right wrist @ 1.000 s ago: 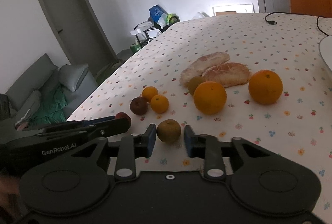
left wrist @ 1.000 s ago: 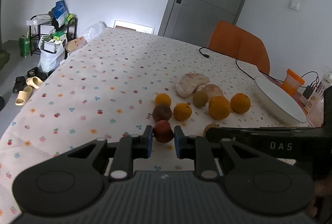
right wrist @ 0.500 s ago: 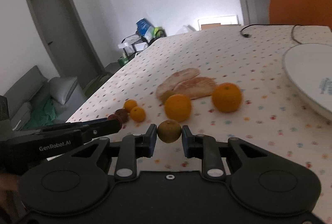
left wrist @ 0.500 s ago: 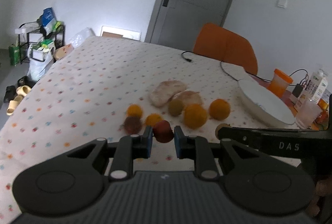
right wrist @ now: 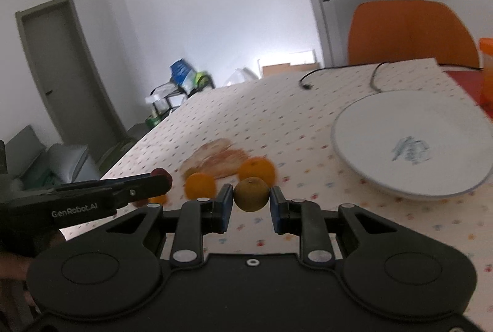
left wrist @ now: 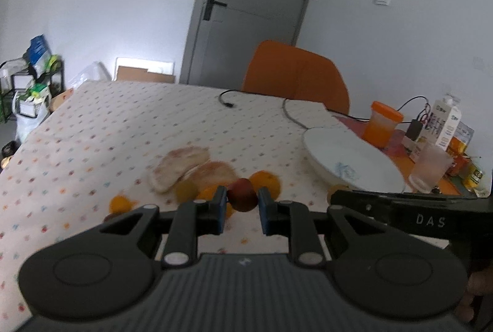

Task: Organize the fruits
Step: 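Carry both fruits onto the white plate and open both grippers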

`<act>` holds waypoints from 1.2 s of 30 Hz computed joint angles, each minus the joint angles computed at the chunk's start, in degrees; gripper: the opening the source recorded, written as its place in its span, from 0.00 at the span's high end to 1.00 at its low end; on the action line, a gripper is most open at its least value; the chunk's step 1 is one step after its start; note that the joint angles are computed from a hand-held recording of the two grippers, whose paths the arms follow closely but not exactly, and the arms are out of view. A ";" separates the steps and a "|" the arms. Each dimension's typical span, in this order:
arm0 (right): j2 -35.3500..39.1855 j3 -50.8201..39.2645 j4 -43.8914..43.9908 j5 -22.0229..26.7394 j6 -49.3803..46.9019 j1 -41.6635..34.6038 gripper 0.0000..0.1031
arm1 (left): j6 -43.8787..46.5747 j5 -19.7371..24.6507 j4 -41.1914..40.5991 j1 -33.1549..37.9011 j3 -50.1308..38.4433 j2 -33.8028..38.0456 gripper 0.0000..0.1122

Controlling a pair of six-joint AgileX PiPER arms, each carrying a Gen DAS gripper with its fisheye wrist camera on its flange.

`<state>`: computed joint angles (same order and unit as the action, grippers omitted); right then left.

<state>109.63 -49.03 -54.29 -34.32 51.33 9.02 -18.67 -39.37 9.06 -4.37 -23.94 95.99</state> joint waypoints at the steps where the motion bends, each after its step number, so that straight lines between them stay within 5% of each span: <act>1: -0.02 0.02 0.42 -0.09 -0.34 -0.41 0.77 | 0.34 0.33 -0.36 -0.59 -0.45 -0.15 0.82; 20: 0.22 2.97 13.13 -2.91 -12.54 -8.05 0.77 | 3.01 7.21 -2.74 -9.95 -11.81 3.59 0.82; 36: 6.22 0.08 17.76 -5.74 -17.72 -13.15 0.76 | 6.46 17.56 -5.08 -17.78 -28.76 14.66 0.82</act>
<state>115.85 -48.95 -36.53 -40.06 33.62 -4.13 -12.21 -21.81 3.99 -22.15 -52.70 110.65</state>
